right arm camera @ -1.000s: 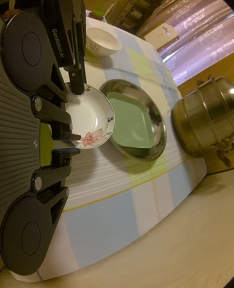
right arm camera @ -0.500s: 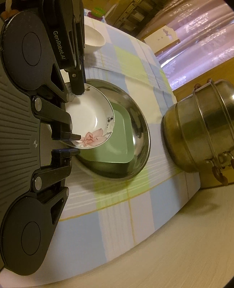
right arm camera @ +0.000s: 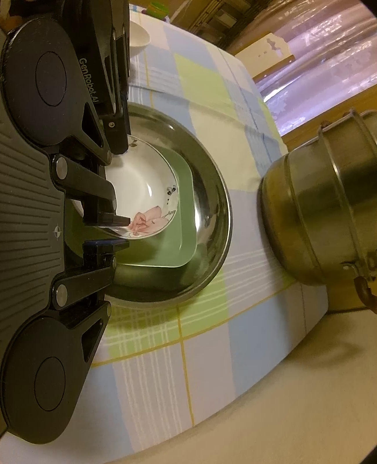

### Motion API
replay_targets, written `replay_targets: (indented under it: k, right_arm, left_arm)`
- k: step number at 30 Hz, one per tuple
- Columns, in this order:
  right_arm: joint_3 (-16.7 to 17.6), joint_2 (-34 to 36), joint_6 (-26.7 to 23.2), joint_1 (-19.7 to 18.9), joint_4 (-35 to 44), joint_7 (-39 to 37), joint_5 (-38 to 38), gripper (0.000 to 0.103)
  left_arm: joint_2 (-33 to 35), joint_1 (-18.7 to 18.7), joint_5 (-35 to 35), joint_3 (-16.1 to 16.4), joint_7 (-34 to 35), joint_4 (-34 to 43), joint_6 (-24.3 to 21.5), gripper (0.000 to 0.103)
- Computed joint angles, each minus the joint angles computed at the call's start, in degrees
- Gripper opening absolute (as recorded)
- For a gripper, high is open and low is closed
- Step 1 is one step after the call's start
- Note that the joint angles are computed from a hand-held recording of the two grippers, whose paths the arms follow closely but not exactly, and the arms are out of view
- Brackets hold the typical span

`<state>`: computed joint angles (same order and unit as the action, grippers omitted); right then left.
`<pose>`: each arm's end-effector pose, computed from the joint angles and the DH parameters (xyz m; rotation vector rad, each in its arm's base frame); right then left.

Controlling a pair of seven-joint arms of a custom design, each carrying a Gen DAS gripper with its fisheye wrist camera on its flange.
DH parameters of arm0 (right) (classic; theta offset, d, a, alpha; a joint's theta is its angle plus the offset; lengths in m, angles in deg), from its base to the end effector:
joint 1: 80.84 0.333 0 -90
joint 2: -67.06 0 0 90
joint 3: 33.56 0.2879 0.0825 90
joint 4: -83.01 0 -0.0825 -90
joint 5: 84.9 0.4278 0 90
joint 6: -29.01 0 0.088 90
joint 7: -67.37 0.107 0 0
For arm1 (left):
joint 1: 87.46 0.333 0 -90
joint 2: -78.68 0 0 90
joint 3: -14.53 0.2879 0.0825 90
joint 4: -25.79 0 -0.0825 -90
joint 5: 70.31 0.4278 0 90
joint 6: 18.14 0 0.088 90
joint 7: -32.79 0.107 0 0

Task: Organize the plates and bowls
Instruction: 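Carry the floral dish over the green plate in the basin, then lower the dish onto the green plate and open the right gripper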

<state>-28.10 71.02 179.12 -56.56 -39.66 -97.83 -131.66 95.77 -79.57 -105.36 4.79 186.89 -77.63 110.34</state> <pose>0.5248 0.3187 0.3569 -1.1042 2.2969 -0.4578 0.6779 -0.0326 0.3522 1.1545 -2.7823 0.8769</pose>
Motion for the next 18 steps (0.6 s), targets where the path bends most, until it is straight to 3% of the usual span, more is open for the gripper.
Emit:
replay_targets:
  k: [13, 18]
  right_arm:
    - [-1.5, 1.9, 1.9, 0.2, 0.6, -0.3, 0.3, 0.009]
    - [-1.1, 1.4, 0.0, 0.5, 0.8, -0.9, -0.4, 0.01]
  left_arm:
    - [2.5, -0.7, 2.4, -0.8, -2.6, 1.9, 1.6, 0.008]
    - [1.7, -0.6, 2.3, -1.0, -2.9, 1.0, 2.2, 0.009]
